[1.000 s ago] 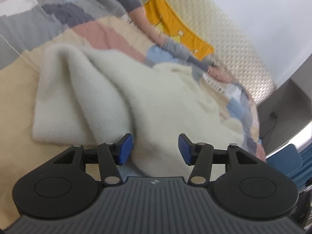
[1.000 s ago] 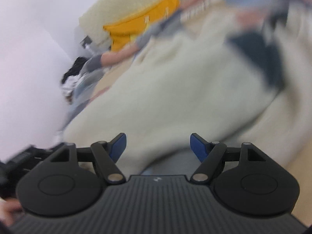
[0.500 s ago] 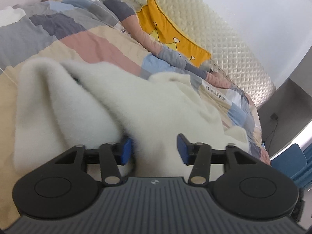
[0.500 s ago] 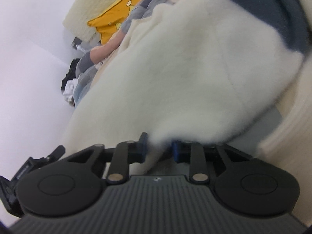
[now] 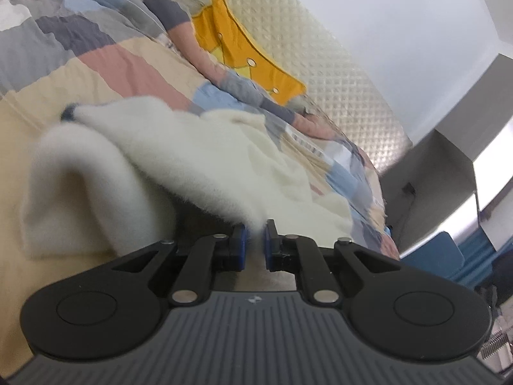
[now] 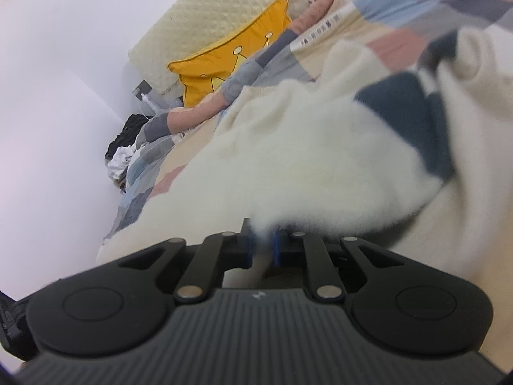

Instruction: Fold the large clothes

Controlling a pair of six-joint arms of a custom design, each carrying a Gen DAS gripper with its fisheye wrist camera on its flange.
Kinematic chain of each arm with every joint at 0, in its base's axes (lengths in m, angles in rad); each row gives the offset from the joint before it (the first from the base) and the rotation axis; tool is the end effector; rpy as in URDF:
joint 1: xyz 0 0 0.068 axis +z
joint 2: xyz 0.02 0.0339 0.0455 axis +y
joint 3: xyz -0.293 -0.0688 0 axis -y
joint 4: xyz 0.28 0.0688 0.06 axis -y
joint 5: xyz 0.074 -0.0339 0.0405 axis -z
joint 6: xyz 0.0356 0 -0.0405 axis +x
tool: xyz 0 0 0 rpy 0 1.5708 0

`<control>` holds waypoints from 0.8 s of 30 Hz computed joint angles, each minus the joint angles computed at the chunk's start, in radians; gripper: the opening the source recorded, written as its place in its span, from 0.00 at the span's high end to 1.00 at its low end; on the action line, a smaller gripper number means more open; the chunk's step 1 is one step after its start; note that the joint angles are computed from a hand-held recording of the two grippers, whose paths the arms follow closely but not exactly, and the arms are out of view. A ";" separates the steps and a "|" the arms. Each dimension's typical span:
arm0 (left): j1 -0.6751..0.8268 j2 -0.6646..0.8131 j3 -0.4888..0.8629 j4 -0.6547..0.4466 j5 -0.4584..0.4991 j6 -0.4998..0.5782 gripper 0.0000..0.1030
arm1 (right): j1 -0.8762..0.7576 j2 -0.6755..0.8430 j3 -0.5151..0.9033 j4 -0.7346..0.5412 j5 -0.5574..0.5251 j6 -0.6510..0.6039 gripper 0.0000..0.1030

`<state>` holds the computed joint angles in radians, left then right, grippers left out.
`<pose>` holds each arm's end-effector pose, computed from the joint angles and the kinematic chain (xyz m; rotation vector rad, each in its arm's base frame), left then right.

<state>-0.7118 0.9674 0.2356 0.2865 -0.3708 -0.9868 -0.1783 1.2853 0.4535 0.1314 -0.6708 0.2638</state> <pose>0.1590 -0.1201 0.1661 -0.5195 1.9907 -0.7145 0.2483 -0.0223 0.1624 0.1334 2.2058 0.8030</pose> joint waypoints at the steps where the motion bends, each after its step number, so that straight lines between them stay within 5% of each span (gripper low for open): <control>1: -0.033 -0.028 -0.004 -0.025 -0.020 -0.014 0.88 | -0.010 -0.029 0.001 -0.039 -0.003 -0.013 0.86; 5: -0.174 -0.085 -0.009 -0.134 -0.100 -0.123 0.88 | -0.066 -0.141 -0.009 -0.191 -0.007 -0.094 0.86; 10: -0.214 0.094 0.103 -0.312 -0.052 -0.194 0.88 | -0.076 -0.159 -0.021 -0.344 0.099 -0.218 0.86; 14: -0.168 0.181 0.132 -0.308 0.012 -0.186 0.87 | -0.045 -0.072 -0.024 -0.336 0.183 -0.209 0.86; 17: -0.118 0.195 0.103 -0.254 0.067 -0.201 0.86 | -0.051 -0.028 -0.019 -0.320 0.149 -0.161 0.84; 21: -0.058 0.189 0.066 -0.191 0.156 -0.223 0.57 | -0.103 0.007 -0.015 -0.326 0.049 -0.109 0.75; 24: -0.030 0.216 0.060 -0.150 0.206 -0.210 0.52 | -0.108 0.032 -0.021 -0.323 0.014 -0.051 0.57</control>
